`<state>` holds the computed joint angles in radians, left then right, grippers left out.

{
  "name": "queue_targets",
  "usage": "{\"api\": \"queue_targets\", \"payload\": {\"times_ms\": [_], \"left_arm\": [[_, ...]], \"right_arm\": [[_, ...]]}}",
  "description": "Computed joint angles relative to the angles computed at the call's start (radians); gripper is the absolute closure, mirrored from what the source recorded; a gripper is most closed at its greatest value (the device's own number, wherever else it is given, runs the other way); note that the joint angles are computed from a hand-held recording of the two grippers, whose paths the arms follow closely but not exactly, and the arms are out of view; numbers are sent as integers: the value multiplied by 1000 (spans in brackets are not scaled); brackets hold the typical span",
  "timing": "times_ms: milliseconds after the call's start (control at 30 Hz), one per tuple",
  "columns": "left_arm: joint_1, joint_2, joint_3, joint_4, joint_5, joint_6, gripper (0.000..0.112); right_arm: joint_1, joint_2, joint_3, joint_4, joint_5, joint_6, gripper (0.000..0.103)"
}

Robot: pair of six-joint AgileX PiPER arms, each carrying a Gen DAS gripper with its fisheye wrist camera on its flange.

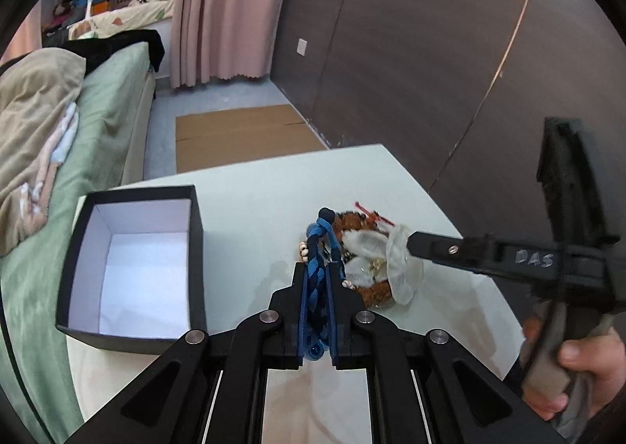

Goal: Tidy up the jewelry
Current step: 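Carry the blue bracelet over the black box and release it inside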

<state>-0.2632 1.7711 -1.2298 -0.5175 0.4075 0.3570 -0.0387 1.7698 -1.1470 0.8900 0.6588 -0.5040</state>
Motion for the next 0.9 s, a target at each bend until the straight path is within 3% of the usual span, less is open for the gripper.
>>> {"api": "queue_targets", "payload": {"times_ms": [100, 167, 200, 500, 733, 900], "left_arm": [[21, -4, -8, -28, 5, 25, 104], [37, -11, -10, -47, 7, 40, 104], [46, -16, -6, -59, 5, 50, 104], [116, -83, 45, -177, -6, 138, 104], [171, -149, 105, -263, -14, 212, 104], [218, -173, 128, -327, -11, 268, 104]], "right_arm": [[20, 32, -34, -28, -2, 37, 59], [32, 55, -55, -57, 1, 77, 90], [34, 59, -56, -66, -5, 90, 96], [12, -61, 63, 229, -40, -220, 100], [15, -130, 87, 329, -6, -295, 100], [80, -141, 30, 275, -23, -226, 100]]}}
